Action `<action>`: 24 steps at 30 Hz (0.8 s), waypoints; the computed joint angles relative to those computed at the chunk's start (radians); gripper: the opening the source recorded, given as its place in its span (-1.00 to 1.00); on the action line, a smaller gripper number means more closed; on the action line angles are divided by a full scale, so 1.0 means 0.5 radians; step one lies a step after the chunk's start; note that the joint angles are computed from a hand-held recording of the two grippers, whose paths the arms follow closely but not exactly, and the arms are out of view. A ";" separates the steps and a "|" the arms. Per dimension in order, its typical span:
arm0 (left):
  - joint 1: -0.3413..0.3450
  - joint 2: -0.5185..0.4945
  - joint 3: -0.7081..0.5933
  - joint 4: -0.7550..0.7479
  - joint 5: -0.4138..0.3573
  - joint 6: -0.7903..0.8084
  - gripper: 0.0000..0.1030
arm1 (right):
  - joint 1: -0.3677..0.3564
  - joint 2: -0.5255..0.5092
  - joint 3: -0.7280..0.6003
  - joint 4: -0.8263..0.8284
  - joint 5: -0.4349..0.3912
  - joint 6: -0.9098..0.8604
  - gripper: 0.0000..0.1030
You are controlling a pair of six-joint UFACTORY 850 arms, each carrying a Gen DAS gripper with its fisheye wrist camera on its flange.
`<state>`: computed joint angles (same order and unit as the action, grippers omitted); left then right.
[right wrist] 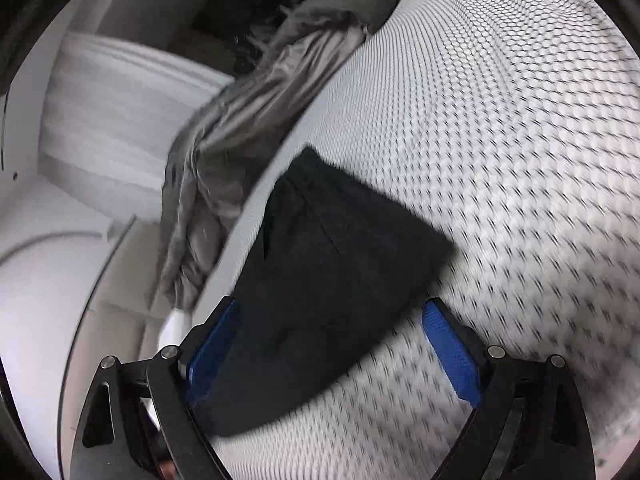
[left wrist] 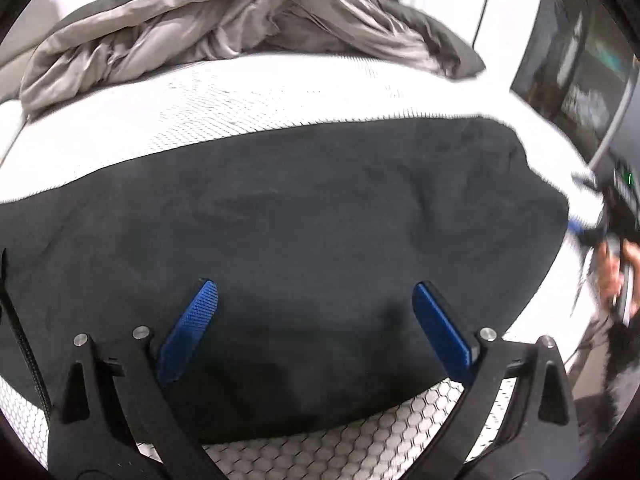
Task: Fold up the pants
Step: 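Grasp the pants waistband edge with the right gripper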
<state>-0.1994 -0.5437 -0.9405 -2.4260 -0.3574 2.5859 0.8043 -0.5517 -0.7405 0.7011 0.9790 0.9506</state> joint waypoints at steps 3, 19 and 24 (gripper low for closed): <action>-0.085 -0.079 -0.066 -0.232 0.197 0.238 0.90 | -0.031 -0.054 -0.150 0.327 -0.105 -0.382 0.46; 0.338 0.032 0.013 0.452 -0.136 -0.722 0.82 | 0.160 -0.435 -1.436 -0.087 -1.031 -1.722 0.17; 0.458 0.038 0.025 0.739 -0.320 -1.059 0.49 | 0.192 -0.453 -1.491 0.403 -1.041 -2.331 0.17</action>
<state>0.0297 -0.5247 -0.9278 -2.0564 -0.5175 2.0565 0.9003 -0.7781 -1.4863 0.9027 0.4586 -0.2151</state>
